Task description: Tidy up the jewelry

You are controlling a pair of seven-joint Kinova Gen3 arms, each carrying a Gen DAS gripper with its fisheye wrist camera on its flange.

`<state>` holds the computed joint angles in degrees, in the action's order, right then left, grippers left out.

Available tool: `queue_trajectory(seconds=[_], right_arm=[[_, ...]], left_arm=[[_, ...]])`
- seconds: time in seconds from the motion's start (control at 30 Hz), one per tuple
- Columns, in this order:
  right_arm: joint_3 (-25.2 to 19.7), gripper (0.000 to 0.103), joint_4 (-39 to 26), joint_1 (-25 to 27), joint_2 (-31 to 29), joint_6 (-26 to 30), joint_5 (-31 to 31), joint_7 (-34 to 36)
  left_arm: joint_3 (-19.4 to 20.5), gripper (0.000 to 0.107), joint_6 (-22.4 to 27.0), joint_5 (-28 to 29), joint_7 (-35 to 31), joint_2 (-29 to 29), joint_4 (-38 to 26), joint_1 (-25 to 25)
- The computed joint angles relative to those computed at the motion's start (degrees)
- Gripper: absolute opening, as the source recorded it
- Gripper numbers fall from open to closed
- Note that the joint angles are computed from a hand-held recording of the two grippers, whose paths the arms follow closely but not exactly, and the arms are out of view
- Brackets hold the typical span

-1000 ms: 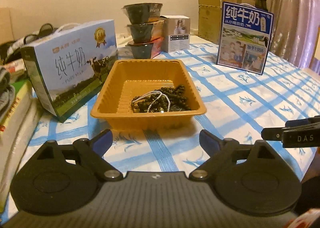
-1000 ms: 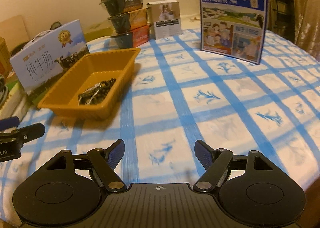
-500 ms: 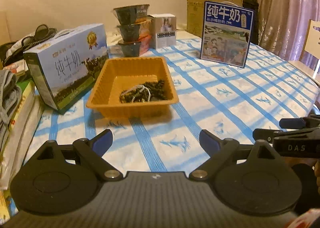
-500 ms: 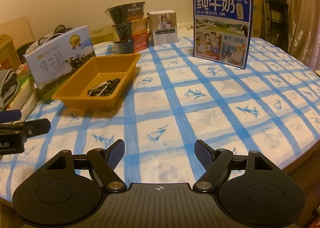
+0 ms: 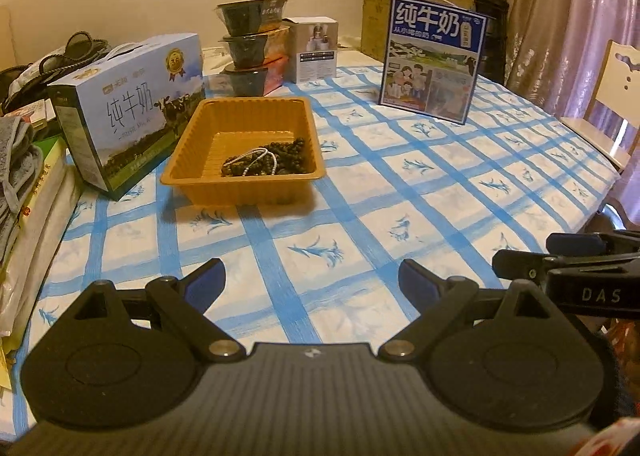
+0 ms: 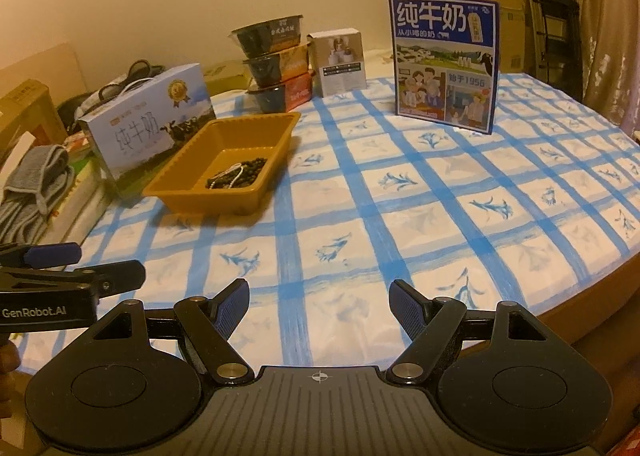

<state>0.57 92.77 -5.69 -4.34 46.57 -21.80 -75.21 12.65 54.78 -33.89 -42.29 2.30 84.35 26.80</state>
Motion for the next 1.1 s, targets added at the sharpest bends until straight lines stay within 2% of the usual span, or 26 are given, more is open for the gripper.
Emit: queue_trajectory(seconds=[0.37,1.1], right_arm=[[1.1,0.077,1.1,0.2,-2.1,0.8,-1.6,-0.1],[1.2,0.077,1.4,0.2,-1.8,0.6,-1.6,-0.4]], left_arm=[[0.8,0.093,0.7,-0.3,0.6,-0.5,0.3,0.7],[0.6,0.093,0.2,0.5,0.0,-0.1,-0.1,1.1]])
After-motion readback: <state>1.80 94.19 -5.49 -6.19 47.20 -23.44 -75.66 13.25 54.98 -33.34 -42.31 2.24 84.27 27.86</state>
